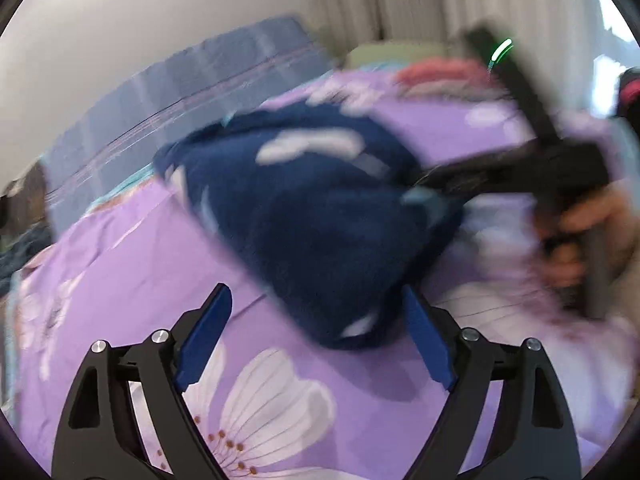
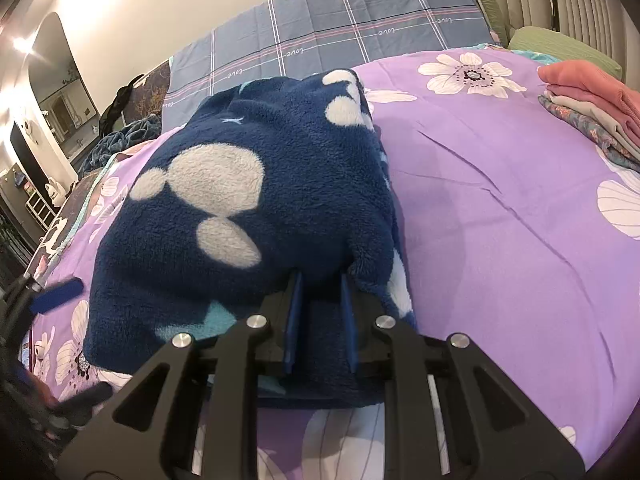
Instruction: Fold small clothes
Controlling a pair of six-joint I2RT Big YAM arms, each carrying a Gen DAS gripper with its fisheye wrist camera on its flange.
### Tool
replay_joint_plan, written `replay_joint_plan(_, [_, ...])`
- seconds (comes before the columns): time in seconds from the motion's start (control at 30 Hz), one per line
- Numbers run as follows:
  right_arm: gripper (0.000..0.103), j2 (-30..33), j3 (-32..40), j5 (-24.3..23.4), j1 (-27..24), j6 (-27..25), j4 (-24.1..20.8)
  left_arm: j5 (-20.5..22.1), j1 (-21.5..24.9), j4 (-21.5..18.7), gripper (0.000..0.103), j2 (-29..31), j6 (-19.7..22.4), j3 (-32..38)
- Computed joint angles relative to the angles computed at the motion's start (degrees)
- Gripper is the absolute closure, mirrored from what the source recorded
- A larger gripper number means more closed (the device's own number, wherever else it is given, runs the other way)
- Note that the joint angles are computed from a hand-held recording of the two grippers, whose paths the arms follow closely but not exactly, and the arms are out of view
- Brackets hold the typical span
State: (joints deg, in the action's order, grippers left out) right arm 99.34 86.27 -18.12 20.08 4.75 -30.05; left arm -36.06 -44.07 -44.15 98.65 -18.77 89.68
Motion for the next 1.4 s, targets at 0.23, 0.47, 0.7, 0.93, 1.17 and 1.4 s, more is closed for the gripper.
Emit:
replay_joint_plan(0.23, [0.084,0.04,-0.11,0.58,0.14,-0.01,0.42,-4.48,1.74,-6.42,0.017,8.49,-6.4,10.63])
replay_joint_plan(0.47, [0.09,0.6,0.58,-1.96,-0.53,0.72,-0.68,-5.83,2.84,-8.04,0.016,2.45,-6.01,1.36])
replay_joint_plan(0.7, [0.089,0.01,-0.01,0.26,0.02,-0.29,-0.58,-1.3,1.38,-6.06,0.041,0.84,-2.52,1.18])
replay_joint_plan(0.93, [0.089,-0.05,-0.42,-0.03,0.0,0.44,0.27,12.43,0.8,6.89,0.095,-11.22,6.02,-6.2])
replay_joint_plan(1.17, [0.089,-0.75,-1.48,0.95,0.35,0.63,1.27,17.38,8.14,3.37,0.094,1.26,2.56,4.19])
replay_joint_plan(1.4, [0.088,-0.64,0.22,1.47,0.43,0.46,-1.94,9.65,5.73,-2.31,0.097,5.21,6.47,9.25])
